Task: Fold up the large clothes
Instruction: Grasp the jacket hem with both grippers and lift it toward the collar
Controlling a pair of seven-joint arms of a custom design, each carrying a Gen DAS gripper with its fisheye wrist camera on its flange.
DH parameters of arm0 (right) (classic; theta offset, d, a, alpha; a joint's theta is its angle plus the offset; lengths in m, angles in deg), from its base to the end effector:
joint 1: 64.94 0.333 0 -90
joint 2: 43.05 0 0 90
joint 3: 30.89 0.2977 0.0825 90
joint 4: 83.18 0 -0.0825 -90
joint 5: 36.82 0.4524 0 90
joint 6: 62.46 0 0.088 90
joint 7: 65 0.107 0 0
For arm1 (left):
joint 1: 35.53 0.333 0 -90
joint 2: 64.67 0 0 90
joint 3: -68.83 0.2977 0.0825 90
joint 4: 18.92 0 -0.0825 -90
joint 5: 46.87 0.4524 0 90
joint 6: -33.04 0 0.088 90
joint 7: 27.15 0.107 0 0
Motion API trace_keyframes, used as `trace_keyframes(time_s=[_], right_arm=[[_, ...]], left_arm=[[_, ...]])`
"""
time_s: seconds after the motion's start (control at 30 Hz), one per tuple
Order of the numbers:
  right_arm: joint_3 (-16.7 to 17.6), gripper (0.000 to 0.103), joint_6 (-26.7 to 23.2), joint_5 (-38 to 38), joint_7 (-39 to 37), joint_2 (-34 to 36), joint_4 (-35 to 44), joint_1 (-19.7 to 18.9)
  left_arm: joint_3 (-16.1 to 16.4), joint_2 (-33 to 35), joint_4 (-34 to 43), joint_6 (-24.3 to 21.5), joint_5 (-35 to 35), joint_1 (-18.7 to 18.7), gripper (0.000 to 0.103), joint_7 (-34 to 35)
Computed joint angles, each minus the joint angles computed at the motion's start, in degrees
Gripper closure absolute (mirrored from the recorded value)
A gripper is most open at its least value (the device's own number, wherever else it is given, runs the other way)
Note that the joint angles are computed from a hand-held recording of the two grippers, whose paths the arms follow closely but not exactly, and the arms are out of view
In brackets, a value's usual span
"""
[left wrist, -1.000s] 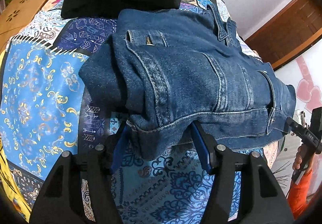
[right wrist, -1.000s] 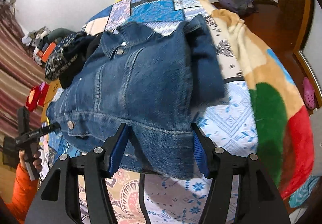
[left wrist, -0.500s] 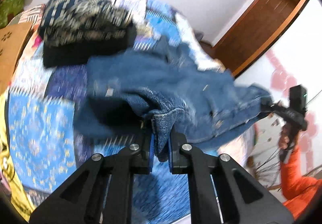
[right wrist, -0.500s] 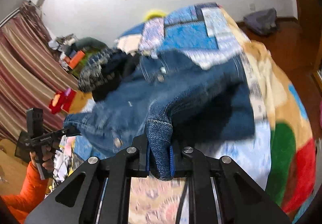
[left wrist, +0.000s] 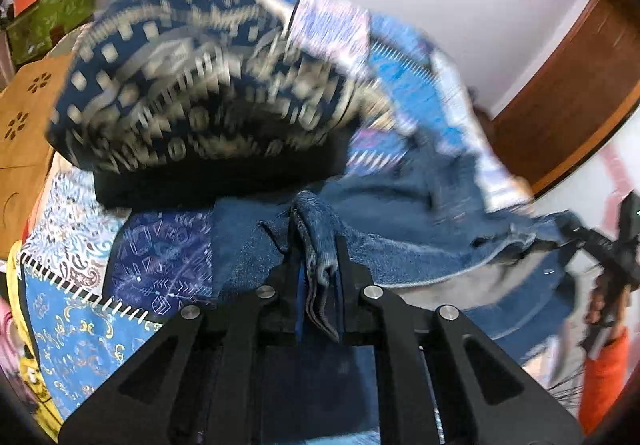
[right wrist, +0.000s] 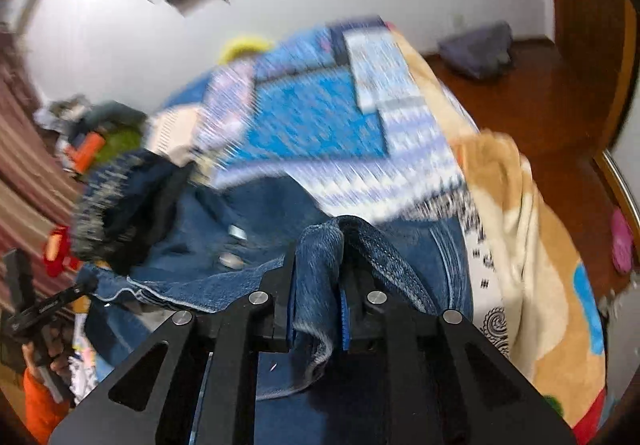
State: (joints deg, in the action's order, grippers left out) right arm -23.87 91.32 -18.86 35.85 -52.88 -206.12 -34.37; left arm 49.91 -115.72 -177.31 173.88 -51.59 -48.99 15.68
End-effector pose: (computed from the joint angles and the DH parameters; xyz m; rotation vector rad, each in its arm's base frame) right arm 0.4917 0.3695 0.5129 -1.8959 1.4849 -0.0656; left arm 0.3570 -0.2112 0.4717 -2.2819 1.5930 -0.7538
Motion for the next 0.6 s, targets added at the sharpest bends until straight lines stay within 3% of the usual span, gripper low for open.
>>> trace_keyframes(time_s=[0.1, 0.2, 0.27, 0.33, 0.43, 0.6], right_arm=[[0.4, 0.084, 0.04, -1.56, 1.76, 0.23, -0.6, -0.35], [0.72, 0.075, -1.85, -5.02, 4.06, -1.01, -0.74, -1.22], [1.51, 0.074, -1.62, -10.52, 6.15, -3.29, -1.7, -2.23], [1.42, 0.068, -0.47, -12.85, 6.13, -5.04, -2.66, -2.15], [0.26, 0.049, 1.39, -12.69, 4.06, -9.4, -5.86, -0.55], [-1.8, 0.048, -1.52, -10.26, -2.29, -12.5, -8.38, 3.69]], left_arm=[[-1.62, 3.03, 2.07, -2.55, 2.57, 0.98, 0.085, 0.82], [-1.76, 3.57, 4.14, -5.32, 4.54, 0.73, 0.077, 2.35], [-2.86, 1.67, 4.6, -6.62, 6.55, 0.82, 0.066, 2.45], [-4.27, -1.1, 4.62, -7.97, 8.85, 1.09, 0.049, 1.84], [-6.48, -5.12, 4.33, -8.99, 11.77, 0.83, 0.042, 0.32], [-6.34, -5.57, 3.88, -12.58, 11.01, -3.2, 0.038, 1.43]])
